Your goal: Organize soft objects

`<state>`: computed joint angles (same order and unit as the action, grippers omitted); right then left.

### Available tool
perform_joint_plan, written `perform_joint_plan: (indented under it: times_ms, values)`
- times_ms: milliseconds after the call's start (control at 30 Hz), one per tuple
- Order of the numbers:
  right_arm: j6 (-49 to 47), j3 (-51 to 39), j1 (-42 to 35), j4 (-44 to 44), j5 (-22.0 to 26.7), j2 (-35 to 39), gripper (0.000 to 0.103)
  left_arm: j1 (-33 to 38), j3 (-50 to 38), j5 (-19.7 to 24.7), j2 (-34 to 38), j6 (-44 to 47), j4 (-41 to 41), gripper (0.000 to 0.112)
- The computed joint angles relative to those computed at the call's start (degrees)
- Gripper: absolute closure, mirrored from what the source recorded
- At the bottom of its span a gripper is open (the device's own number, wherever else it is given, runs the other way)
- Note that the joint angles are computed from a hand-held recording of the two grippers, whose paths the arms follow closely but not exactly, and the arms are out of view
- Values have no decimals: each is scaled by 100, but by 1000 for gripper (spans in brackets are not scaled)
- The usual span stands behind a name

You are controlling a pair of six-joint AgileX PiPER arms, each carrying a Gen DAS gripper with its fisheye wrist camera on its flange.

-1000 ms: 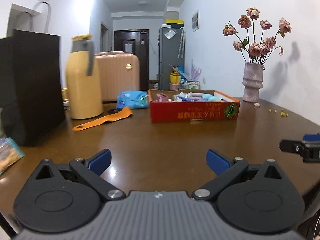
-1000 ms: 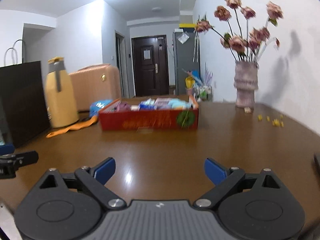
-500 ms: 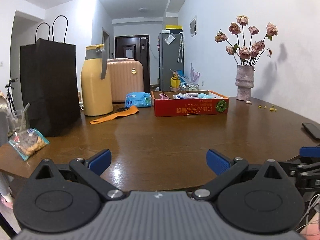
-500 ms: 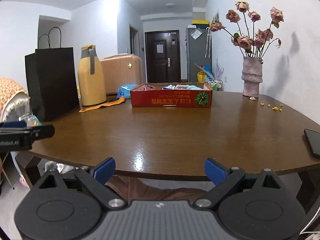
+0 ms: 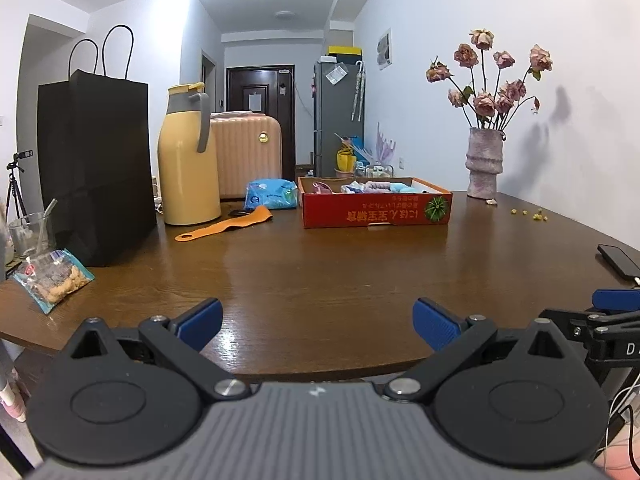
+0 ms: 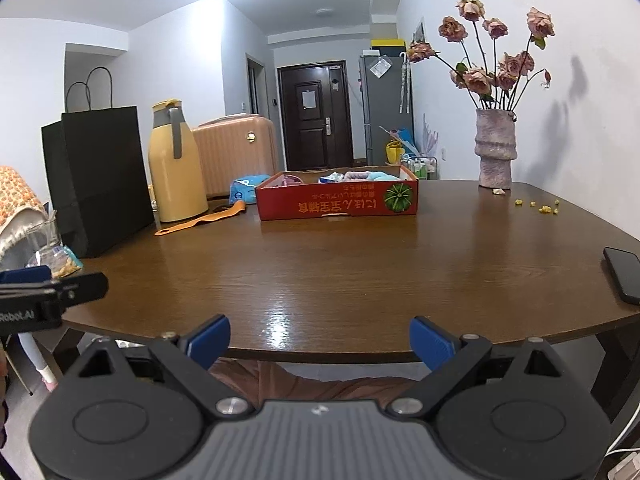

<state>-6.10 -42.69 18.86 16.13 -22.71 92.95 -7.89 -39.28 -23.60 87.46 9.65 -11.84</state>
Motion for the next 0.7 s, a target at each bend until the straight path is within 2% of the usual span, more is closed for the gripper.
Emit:
perform_joint_plan:
  times_ms: [700]
  values:
    - [247,-24,4,-318,-6,64,6,-17,29,-87,18,88,-69,9]
